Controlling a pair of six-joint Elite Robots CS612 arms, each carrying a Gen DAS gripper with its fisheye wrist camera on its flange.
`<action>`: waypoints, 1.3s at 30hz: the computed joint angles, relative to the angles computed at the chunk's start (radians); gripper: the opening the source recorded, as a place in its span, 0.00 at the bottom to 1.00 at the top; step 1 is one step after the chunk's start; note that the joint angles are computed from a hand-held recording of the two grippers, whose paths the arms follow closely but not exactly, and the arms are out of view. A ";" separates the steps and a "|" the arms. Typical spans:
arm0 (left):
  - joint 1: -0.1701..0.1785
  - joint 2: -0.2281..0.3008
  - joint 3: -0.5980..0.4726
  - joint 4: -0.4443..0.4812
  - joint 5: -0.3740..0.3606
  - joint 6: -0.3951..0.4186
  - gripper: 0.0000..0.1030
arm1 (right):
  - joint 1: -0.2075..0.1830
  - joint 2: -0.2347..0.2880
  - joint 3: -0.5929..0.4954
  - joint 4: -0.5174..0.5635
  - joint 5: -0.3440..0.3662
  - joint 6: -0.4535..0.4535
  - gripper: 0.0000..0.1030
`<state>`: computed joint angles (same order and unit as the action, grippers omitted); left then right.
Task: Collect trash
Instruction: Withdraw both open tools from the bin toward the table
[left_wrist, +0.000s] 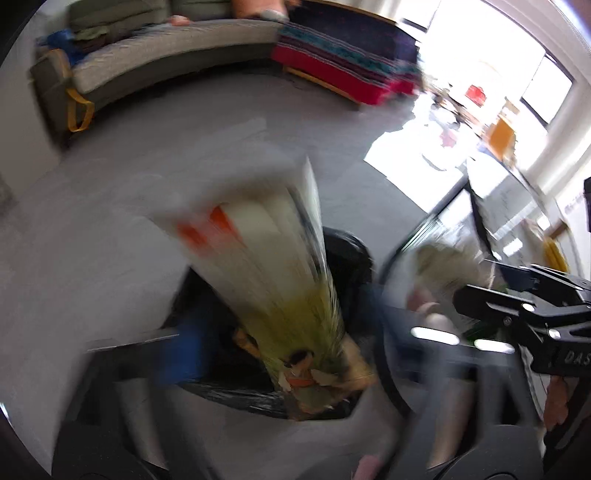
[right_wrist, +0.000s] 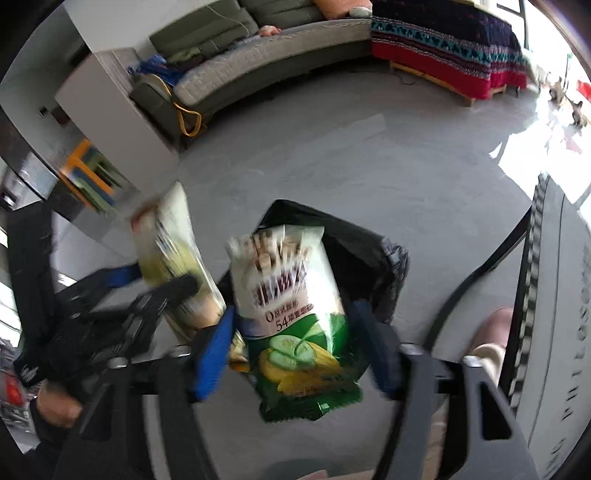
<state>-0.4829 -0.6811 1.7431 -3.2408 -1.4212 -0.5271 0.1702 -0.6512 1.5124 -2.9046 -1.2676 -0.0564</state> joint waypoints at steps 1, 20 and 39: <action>-0.003 -0.003 0.007 -0.012 0.038 -0.016 0.94 | -0.002 0.001 0.000 -0.008 0.016 0.005 0.74; -0.019 -0.009 -0.016 -0.011 0.018 0.042 0.94 | -0.081 -0.046 0.120 -0.159 0.082 0.109 0.74; -0.144 0.064 -0.262 0.150 -0.151 0.279 0.94 | -0.268 -0.115 0.290 -0.327 -0.091 0.233 0.74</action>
<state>-0.6270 -0.6166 1.4809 -3.0910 -1.5722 -0.2479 -0.0979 -0.7657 1.8026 -3.2315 -1.3586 0.1764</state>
